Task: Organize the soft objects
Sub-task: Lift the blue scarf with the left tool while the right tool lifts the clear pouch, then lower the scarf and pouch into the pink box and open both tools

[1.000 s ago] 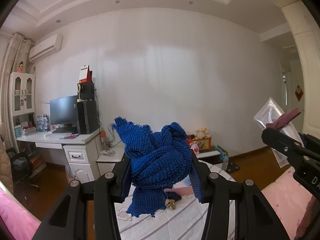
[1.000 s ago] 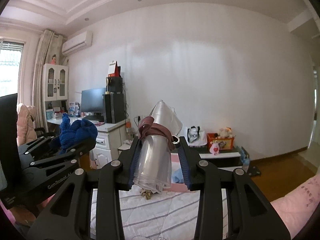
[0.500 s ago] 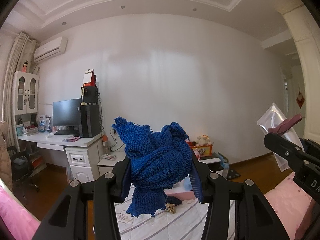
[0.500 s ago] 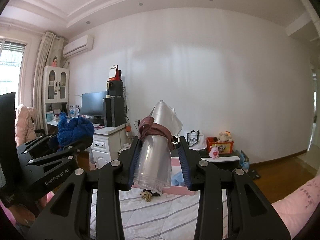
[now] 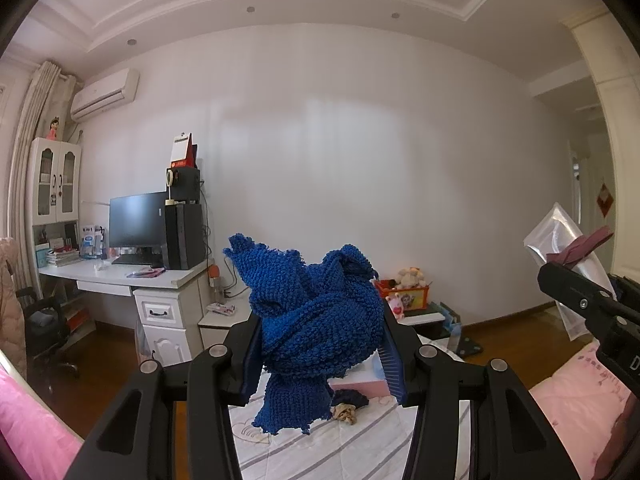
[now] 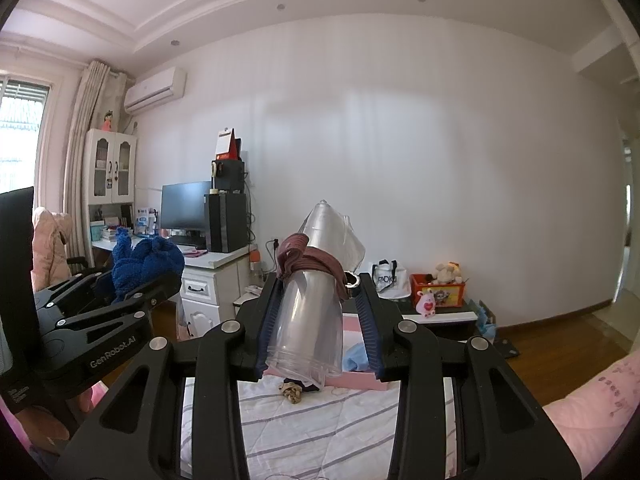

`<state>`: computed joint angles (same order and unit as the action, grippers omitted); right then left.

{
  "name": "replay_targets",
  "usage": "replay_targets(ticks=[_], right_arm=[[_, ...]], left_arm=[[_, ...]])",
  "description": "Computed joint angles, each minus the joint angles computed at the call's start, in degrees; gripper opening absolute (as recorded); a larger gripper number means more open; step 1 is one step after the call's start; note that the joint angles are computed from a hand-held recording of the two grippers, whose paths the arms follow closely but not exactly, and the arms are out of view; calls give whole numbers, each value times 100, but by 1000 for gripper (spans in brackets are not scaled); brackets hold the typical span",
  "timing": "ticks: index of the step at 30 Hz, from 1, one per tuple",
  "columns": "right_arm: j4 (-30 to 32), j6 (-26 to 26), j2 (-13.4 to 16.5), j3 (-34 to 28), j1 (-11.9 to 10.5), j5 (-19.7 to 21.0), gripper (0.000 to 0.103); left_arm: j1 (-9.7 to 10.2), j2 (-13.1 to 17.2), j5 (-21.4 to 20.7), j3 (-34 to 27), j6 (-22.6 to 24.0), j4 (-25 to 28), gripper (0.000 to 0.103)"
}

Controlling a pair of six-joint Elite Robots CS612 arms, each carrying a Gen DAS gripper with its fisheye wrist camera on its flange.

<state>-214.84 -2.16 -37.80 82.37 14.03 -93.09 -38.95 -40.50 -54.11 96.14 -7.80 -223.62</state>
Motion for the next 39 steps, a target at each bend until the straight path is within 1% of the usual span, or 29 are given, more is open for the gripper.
replay_targets(ticks=[13,20,24,30,33,35,39], right_arm=[[320,-34,60,-198,16,-64,35],[651,-22,171,-448,10,-60,35],[940,-1,301,-719,-14,-22,35],[1494,52,571,-1257,-74,46,35],[1818,86,738,-1590,-110,69,35],[2068,114,870,-1851,-129,81,35],[2641,159,1191,-2484,-173,131,35]], left_arm=[[138,-104,-207,-124,-90,412,47],[282,-73,-417,-335,-187,792,47],[390,-20,-547,-563,-267,1160,47],[562,148,-745,-1143,-346,1881,47],[638,281,-863,-1504,-361,2243,47],[693,392,-953,-1792,-366,2509,47],[829,701,-1131,-2587,-377,3244,47]])
